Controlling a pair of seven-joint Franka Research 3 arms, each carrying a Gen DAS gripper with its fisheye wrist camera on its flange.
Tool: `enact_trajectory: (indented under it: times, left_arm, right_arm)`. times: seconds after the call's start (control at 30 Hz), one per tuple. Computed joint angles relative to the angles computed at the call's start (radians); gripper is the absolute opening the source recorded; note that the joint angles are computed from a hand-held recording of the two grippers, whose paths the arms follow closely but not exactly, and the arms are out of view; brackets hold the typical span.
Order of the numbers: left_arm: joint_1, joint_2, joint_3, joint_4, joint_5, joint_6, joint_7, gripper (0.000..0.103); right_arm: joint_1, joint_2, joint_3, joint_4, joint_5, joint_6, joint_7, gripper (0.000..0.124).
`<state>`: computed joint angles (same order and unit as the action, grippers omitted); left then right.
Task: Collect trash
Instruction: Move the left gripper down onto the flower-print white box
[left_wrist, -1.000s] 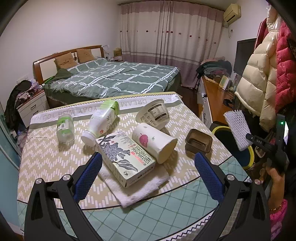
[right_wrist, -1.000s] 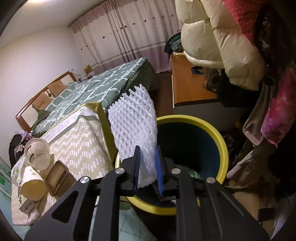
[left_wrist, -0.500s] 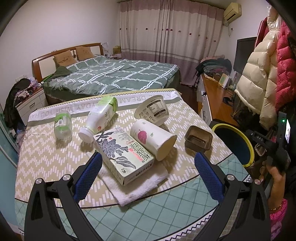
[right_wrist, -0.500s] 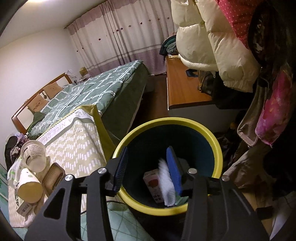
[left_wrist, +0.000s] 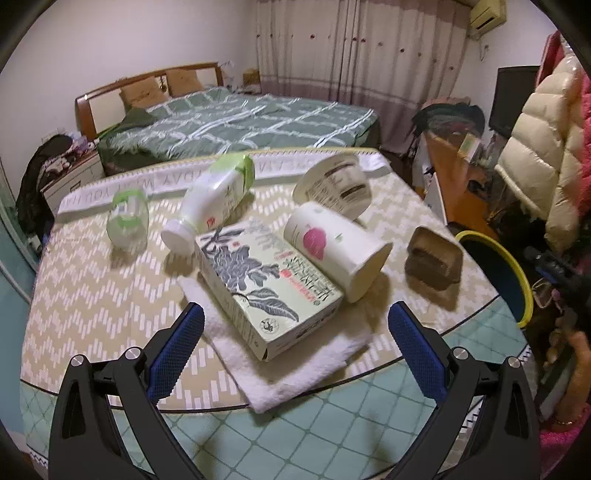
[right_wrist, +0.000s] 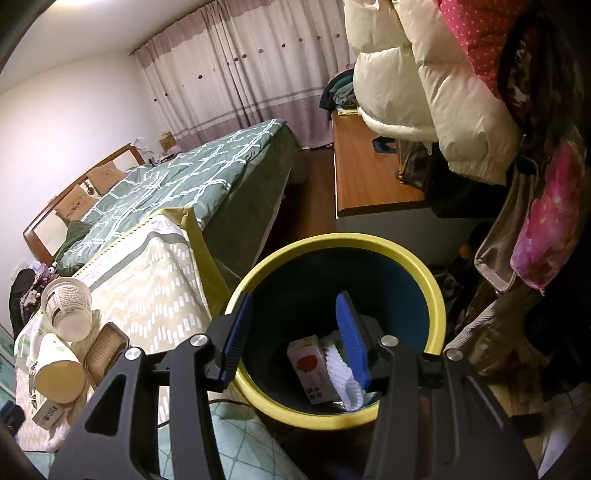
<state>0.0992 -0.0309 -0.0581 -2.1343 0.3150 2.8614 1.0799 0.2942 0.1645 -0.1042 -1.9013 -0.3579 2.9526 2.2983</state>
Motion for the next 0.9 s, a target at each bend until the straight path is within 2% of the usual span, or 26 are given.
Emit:
enact_trajectory:
  times: [0.23, 0.37, 0.53, 0.73, 0.9]
  left_arm:
    - [-0.011, 0.047, -0.008, 0.07, 0.007, -0.01, 0.025, 0.098]
    - [-0.025, 0.086, -0.008, 0.121, 0.086, -0.032, -0.019, 0.098]
    - [-0.033, 0.118, -0.002, 0.159, 0.117, -0.071, -0.033, 0.09]
    - [-0.018, 0.099, 0.013, 0.131, 0.144, -0.102, -0.085, 0.089]
    - [-0.007, 0.096, 0.005, 0.108, 0.099, -0.104, -0.042, 0.089]
  right_arm:
    - [-0.011, 0.002, 0.011, -0.005, 0.053, 0.012, -0.039, 0.046]
    - [-0.011, 0.003, 0.014, -0.006, 0.078, 0.014, -0.062, 0.046]
    - [-0.018, 0.003, 0.025, -0.01, 0.127, 0.02, -0.107, 0.046]
    - [-0.027, 0.01, 0.04, -0.004, 0.202, 0.015, -0.177, 0.046]
    - [-0.016, 0.009, 0.03, -0.006, 0.211, 0.022, -0.18, 0.046]
